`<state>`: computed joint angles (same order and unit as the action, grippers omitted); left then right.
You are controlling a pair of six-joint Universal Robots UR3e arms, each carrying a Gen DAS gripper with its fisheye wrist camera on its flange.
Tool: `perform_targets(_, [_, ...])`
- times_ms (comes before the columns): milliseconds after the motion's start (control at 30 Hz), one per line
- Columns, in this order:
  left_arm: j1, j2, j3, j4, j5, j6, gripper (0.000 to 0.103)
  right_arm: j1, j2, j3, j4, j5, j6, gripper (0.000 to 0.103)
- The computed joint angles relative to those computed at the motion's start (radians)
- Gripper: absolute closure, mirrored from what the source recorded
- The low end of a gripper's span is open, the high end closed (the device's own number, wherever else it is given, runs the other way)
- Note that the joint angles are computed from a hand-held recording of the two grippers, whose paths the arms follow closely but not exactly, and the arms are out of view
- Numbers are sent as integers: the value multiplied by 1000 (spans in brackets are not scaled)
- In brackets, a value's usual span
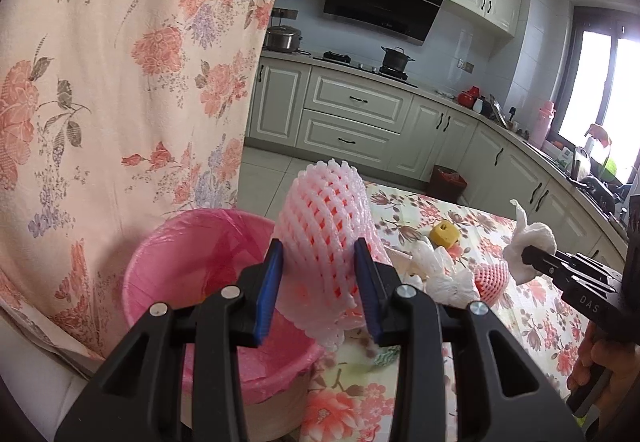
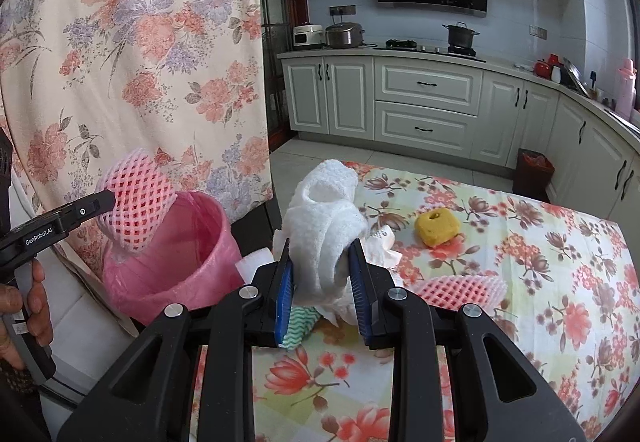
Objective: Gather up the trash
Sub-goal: 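Carry both items over the pink bin and open both tools to drop them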
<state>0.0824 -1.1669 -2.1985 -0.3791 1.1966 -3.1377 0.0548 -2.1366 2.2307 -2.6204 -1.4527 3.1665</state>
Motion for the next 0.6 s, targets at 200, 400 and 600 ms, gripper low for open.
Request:
perform_targets(200, [131, 47, -9, -62, -56, 60, 68, 189, 253, -143, -102, -91, 79, 77])
perform_targets(400, [226, 57, -12, -95, -96, 104, 68, 312, 456, -316, -113, -139, 114, 77])
perform_targets(600, [293, 52, -10, -107, -117, 114, 68, 408, 642, -512, -73, -176, 128, 76])
